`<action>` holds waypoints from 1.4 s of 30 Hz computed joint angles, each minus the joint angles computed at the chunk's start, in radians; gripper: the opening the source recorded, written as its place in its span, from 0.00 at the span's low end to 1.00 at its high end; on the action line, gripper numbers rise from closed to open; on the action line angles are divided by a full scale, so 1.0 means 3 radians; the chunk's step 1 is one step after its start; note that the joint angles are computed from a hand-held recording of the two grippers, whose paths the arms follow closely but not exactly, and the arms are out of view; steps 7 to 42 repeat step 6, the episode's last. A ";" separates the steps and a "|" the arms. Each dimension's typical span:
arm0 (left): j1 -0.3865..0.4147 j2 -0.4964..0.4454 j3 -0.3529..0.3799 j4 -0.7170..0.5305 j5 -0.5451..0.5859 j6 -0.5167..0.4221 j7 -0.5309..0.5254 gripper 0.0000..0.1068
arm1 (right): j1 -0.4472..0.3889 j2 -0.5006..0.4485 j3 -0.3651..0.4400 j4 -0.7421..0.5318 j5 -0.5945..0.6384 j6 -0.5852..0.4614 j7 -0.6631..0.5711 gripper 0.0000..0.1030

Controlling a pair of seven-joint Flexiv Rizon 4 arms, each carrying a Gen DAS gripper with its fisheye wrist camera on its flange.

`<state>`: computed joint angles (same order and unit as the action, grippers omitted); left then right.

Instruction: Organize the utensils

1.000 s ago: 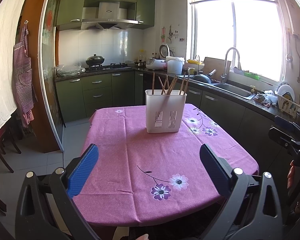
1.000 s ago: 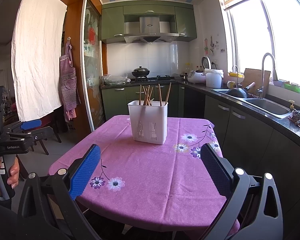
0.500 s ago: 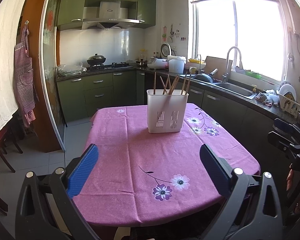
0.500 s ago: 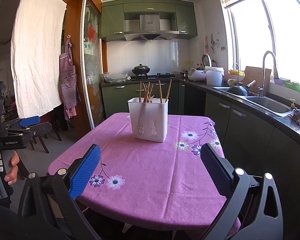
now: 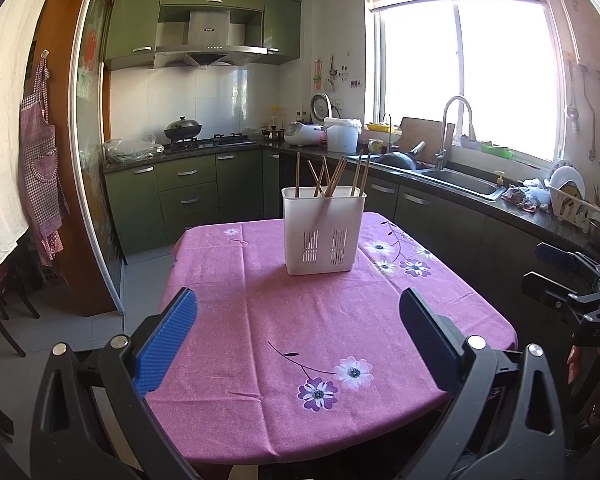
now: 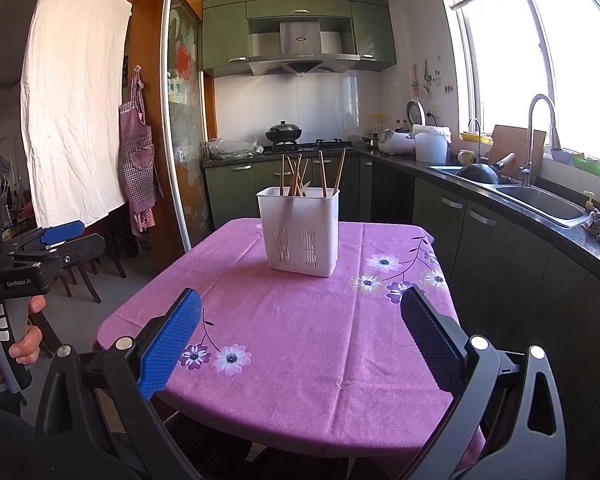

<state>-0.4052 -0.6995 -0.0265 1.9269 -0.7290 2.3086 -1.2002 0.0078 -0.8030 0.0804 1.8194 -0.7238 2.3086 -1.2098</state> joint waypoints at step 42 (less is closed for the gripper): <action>-0.0138 -0.0030 0.0054 -0.0117 -0.0537 -0.0289 0.0312 0.90 | -0.0018 -0.0013 0.0010 -0.0020 -0.0029 -0.0014 0.0030 0.96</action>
